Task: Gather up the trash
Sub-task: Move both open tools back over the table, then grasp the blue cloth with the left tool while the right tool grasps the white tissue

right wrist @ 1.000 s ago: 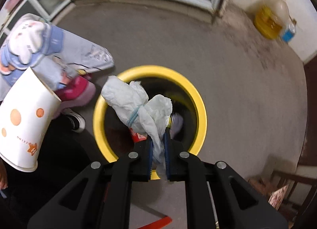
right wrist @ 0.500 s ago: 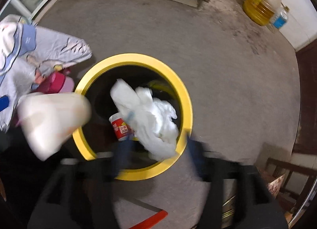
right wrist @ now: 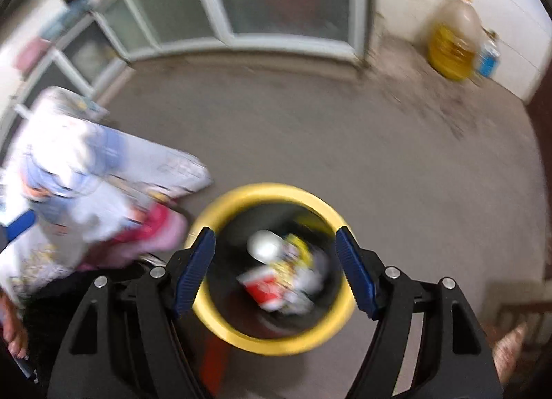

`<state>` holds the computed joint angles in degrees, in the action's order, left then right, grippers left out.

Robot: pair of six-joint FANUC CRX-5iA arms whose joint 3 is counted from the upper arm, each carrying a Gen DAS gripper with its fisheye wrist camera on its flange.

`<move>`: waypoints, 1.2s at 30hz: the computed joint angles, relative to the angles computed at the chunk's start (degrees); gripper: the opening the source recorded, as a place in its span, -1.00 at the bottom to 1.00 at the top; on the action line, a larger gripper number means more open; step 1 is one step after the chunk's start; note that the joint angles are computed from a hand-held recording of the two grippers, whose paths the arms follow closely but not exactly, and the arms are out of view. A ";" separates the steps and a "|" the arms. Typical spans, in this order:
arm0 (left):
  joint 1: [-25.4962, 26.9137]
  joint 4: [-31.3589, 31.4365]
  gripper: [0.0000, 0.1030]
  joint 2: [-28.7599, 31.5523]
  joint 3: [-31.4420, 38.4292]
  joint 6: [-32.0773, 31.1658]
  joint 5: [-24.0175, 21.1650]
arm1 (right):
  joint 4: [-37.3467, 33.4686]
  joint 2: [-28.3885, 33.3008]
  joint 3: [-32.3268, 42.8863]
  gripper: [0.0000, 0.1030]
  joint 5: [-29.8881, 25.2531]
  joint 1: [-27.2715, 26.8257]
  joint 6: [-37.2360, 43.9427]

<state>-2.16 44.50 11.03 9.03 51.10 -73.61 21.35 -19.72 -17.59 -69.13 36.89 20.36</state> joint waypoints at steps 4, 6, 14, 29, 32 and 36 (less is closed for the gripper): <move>6.71 0.01 0.84 -5.28 -2.63 -0.97 2.95 | 2.90 0.57 1.43 0.40 7.83 1.95 2.29; 11.29 -0.47 0.84 -8.55 -4.89 -2.87 5.02 | 3.73 2.85 3.71 0.40 11.19 3.30 5.58; 28.98 -6.28 0.84 -13.17 -4.43 -2.92 6.31 | -6.77 15.82 19.04 0.40 21.64 6.41 26.66; 37.56 -18.02 0.84 -4.79 8.17 8.25 6.76 | -17.79 48.01 63.93 0.40 12.03 11.81 55.83; 37.20 -19.83 0.84 -1.89 11.47 10.84 5.50 | -18.55 53.80 72.89 0.40 8.03 11.87 57.79; 37.07 -19.90 0.84 1.01 14.33 13.96 4.15 | -19.21 59.42 81.98 0.40 3.59 11.93 58.92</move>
